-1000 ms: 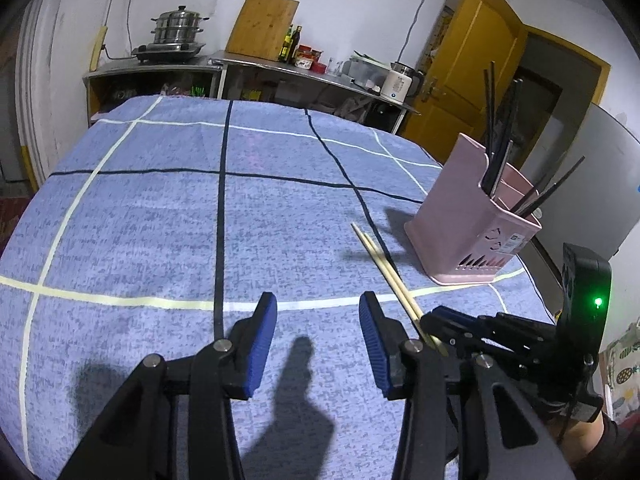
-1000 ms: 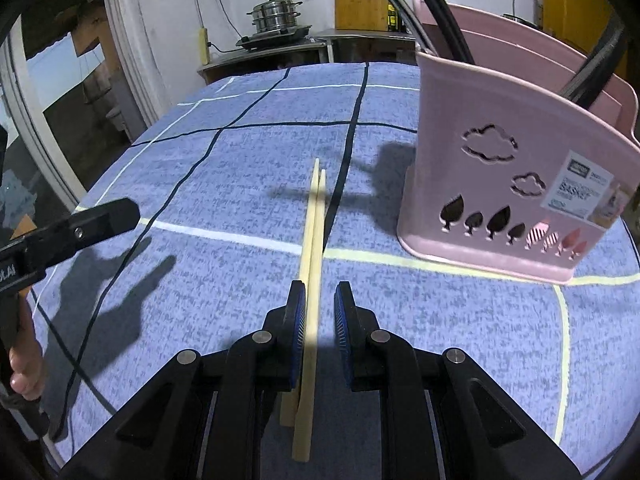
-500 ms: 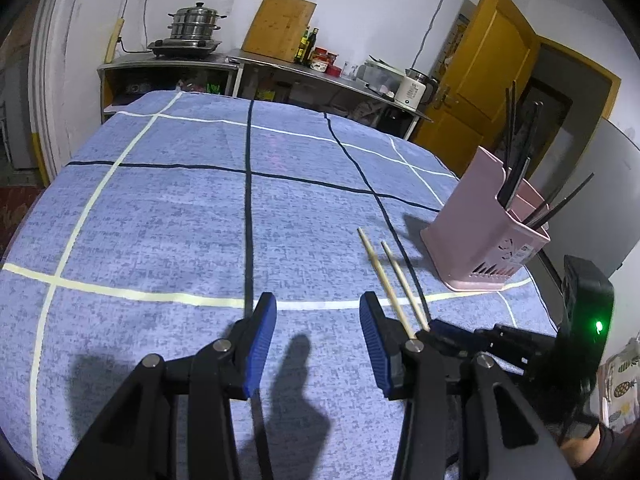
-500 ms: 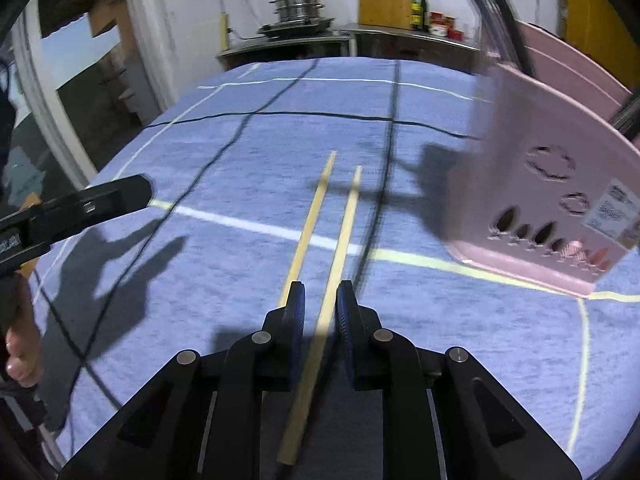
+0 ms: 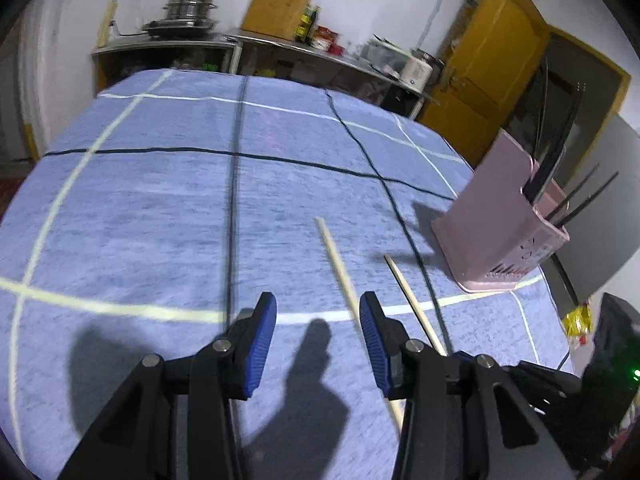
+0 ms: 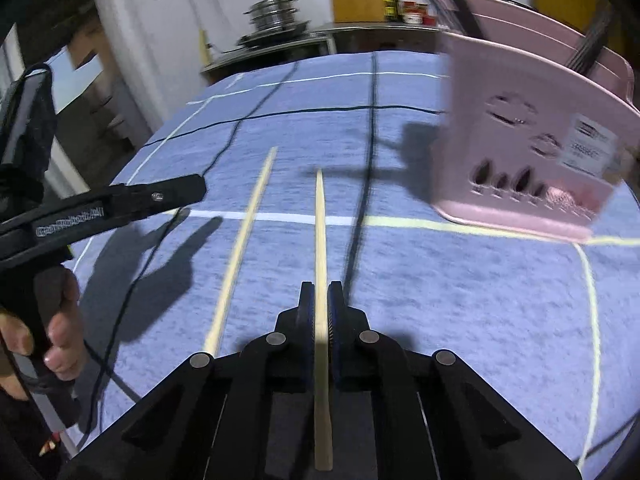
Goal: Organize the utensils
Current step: 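Lower the right gripper onto one wooden chopstick and close it, then lift the wooden chopstick upright with the right gripper and carry it over the holder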
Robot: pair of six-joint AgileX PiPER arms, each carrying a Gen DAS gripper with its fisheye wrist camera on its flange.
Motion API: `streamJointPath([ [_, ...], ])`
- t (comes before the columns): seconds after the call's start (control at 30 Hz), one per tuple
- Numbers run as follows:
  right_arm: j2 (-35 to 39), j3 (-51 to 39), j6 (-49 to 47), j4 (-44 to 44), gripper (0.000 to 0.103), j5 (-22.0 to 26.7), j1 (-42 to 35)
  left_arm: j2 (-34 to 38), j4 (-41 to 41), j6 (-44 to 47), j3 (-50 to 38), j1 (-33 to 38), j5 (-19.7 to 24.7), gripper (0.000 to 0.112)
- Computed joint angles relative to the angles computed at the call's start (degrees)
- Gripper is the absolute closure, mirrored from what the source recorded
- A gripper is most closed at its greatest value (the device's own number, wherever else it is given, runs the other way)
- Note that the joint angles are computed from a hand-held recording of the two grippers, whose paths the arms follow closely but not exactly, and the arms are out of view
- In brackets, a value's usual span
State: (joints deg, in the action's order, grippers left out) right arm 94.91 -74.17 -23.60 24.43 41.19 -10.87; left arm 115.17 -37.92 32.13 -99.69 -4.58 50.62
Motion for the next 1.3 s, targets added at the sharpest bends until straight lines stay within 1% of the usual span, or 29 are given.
streamJointPath([
  [0.07, 0.0, -0.1, 0.0, 1.0, 0.097, 0.6, -1.0, 1.8, 3.0, -1.9, -2.1, -2.5, -0.4, 0.068],
  [0.1, 0.1, -0.2, -0.2, 1.4, 0.097, 0.8, -1.5, 2.9, 4.3, -2.5, -3.4, -3.6, -0.1, 0.076],
  [0.13, 0.1, -0.3, -0.1, 1.6, 0.097, 1.0, -1.7, 3.7, 5.4, -3.1, -4.2, -4.4, 0.0, 0.088],
  [0.17, 0.0, -0.1, 0.1, 1.6, 0.097, 0.9, -1.6, 3.4, 7.0, -3.4, -3.4, -5.5, -2.2, 0.091],
  [0.2, -0.2, 0.2, 0.3, 1.7, 0.097, 0.8, -1.7, 3.5, 8.7, -3.8, -3.7, -6.1, -2.5, 0.1],
  [0.27, -0.4, 0.5, 1.0, 1.8, 0.097, 1.0, -1.7, 3.2, 9.1, -3.5, -3.7, -6.0, -1.4, 0.102],
  [0.33, -0.8, 0.8, 1.8, 2.2, 0.097, 1.5, -2.0, 1.5, 8.8, -1.5, -1.1, -5.3, -1.7, 0.104],
  [0.47, -2.4, 2.7, 0.8, 4.8, 0.097, 2.9, -3.9, -4.1, 6.1, 4.3, 7.7, -1.7, -3.1, 0.106],
  [0.57, -2.7, 2.6, -0.6, 5.6, 0.096, 4.2, -4.3, -6.4, 4.7, 5.4, 11.3, 0.7, -3.0, 0.106],
  [0.6, -2.6, 2.3, -0.5, 5.2, 0.096, 4.1, -4.0, -6.5, 4.2, 5.6, 11.2, 1.5, -2.1, 0.106],
  [0.67, -2.5, 1.3, 0.1, 3.6, 0.094, 3.6, -3.3, -6.0, 3.8, 5.2, 10.2, 2.1, -0.9, 0.105],
  [0.73, -1.2, -1.1, 0.3, 2.3, 0.089, 4.0, -2.2, -5.4, 3.8, 4.7, 8.9, 2.2, -0.5, 0.104],
  [0.77, -0.5, -2.2, 0.7, 1.6, 0.088, 3.9, -1.7, -5.0, 3.8, 4.5, 8.0, 2.1, -0.1, 0.103],
  [0.83, 0.8, -4.3, 1.6, 0.1, 0.088, 3.7, -0.8, -3.5, 4.1, 3.6, 5.2, 1.4, 0.7, 0.095],
  [0.9, 2.3, -6.4, 1.5, -0.2, 0.088, 3.9, -0.4, -1.7, 5.2, 2.3, 2.3, 0.8, 1.5, 0.091],
  [1.0, 4.9, -9.2, 2.0, -1.6, 0.088, 3.7, 0.7, 0.8, 6.5, 0.0, -1.4, 0.2, 3.2, 0.091],
  [1.2, 9.9, -14.9, 5.3, -6.0, 0.088, 4.5, 2.0, 3.7, 9.6, -2.7, -5.9, -1.3, 3.5, 0.091],
  [1.3, 11.8, -17.4, 6.2, -6.8, 0.088, 5.2, 2.1, 3.5, 10.7, -2.9, -5.6, -1.9, 2.8, 0.091],
])
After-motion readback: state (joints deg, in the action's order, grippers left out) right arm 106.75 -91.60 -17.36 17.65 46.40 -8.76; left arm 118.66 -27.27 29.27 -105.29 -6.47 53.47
